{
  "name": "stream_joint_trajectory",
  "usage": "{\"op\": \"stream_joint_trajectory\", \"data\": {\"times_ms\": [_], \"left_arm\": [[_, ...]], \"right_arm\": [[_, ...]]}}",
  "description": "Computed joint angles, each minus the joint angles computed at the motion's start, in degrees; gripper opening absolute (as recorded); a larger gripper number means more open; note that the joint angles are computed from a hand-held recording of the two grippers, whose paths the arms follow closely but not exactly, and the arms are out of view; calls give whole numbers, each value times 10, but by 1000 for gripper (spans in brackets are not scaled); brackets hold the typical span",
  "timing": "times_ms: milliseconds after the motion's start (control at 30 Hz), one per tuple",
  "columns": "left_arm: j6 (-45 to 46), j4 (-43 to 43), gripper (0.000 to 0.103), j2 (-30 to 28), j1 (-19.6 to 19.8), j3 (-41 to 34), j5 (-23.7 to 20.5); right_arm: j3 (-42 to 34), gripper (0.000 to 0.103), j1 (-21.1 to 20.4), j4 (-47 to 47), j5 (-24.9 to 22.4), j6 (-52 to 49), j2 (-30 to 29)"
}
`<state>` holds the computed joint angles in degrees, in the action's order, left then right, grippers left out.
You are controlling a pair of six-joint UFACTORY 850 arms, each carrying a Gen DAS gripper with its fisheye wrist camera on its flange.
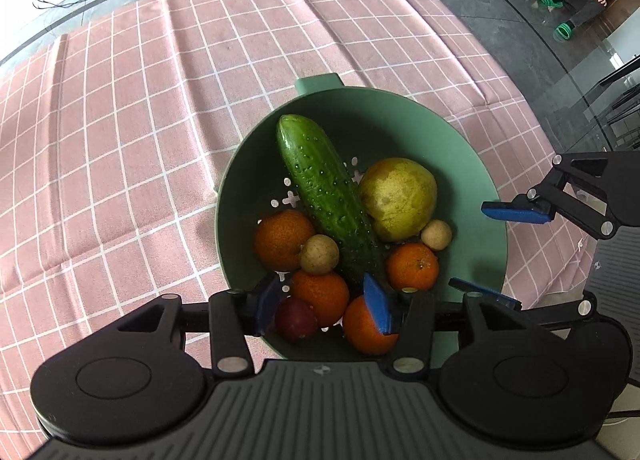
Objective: Organize fruits
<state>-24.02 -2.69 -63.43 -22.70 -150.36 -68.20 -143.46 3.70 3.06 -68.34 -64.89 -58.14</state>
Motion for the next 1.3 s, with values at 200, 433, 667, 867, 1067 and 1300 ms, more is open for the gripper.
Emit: {"op": "stream_joint_trajectory", "data": {"times_ms": [200,433,667,867,1067,1300], "left_arm": [[-11,38,59,119,-4,164,81],[-80,147,60,251,-17,336,170],[-239,329,60,373,-44,503,248],[-441,531,69,445,-78,613,237],[-583,662,82,487,-107,683,186],[-661,695,86,513,-121,739,181]], "right_arm": [[62,59,-1,3,42,6,53],[123,71,-10,61,73,9,112],[257,79,-10,186,134,20,203],[377,83,-12,321,185,-2,286],[523,91,-19,470,263,-78,382],[643,95,-20,628,338,-181,445]]}}
